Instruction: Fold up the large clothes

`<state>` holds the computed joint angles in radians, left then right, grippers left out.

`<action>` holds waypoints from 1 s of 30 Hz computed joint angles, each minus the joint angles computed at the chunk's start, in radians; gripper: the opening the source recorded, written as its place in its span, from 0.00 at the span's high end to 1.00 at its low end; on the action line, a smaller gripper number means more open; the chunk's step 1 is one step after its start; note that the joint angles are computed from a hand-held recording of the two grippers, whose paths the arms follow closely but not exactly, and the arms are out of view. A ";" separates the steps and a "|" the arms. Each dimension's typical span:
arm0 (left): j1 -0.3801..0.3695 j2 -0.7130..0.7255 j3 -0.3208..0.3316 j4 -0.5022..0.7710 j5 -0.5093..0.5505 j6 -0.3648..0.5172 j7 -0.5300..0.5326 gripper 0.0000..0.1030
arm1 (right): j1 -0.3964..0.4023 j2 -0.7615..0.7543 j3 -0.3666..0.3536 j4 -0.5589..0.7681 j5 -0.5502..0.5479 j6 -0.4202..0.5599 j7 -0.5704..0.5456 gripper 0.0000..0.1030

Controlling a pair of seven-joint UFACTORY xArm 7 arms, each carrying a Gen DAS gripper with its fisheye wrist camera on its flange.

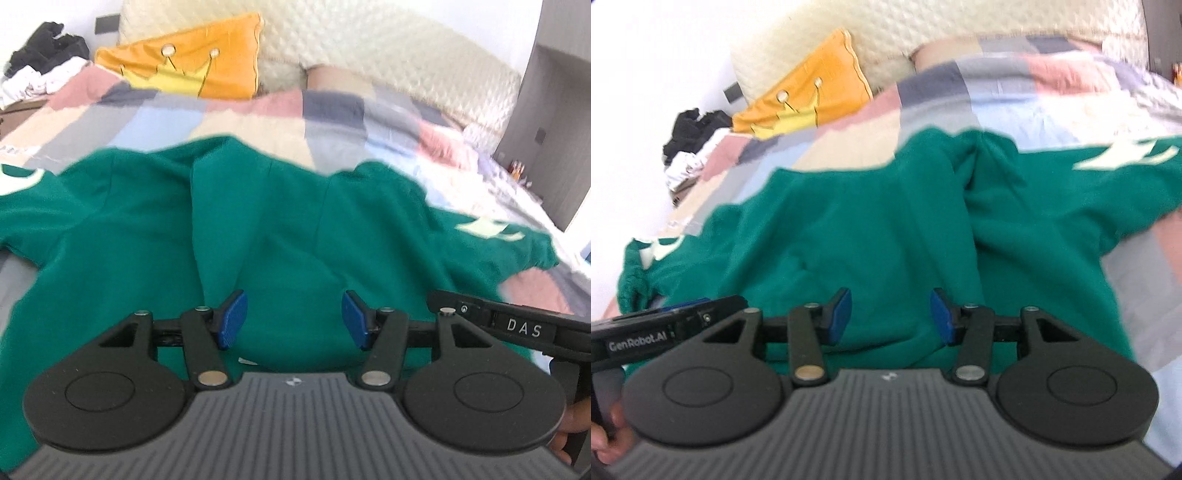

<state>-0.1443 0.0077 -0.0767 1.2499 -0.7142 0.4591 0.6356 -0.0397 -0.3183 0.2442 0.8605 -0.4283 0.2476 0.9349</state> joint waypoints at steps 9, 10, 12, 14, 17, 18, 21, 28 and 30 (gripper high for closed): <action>-0.076 -0.307 0.074 -0.202 -0.046 0.007 0.105 0.39 | -0.007 -0.245 0.047 -0.076 0.021 0.048 -0.027 0.52; -0.089 -0.342 0.081 -0.229 -0.038 0.000 0.110 0.39 | -0.004 -0.275 0.051 -0.086 0.031 0.054 -0.034 0.52; -0.117 -0.408 0.101 -0.269 -0.030 0.000 0.110 0.39 | -0.007 -0.338 0.063 -0.109 0.047 0.066 -0.040 0.52; -0.146 -0.472 0.115 -0.309 -0.027 -0.005 0.094 0.39 | -0.010 -0.407 0.079 -0.134 0.062 0.081 -0.044 0.52; -0.185 -0.564 0.126 -0.361 -0.004 -0.013 0.060 0.39 | -0.013 -0.505 0.102 -0.171 0.082 0.111 -0.055 0.52; -0.203 -0.595 0.133 -0.378 0.000 -0.014 0.056 0.39 | -0.015 -0.535 0.110 -0.183 0.088 0.120 -0.056 0.52; -0.234 -0.671 0.138 -0.421 0.037 -0.007 0.010 0.39 | -0.007 -0.616 0.132 -0.213 0.115 0.164 -0.056 0.52; -0.258 -0.799 0.147 -0.521 0.149 0.013 -0.100 0.39 | -0.013 -0.785 0.168 -0.260 0.134 0.299 -0.048 0.51; -0.258 -0.815 0.155 -0.542 0.176 0.023 -0.131 0.36 | -0.017 -0.829 0.169 -0.273 0.134 0.336 -0.047 0.51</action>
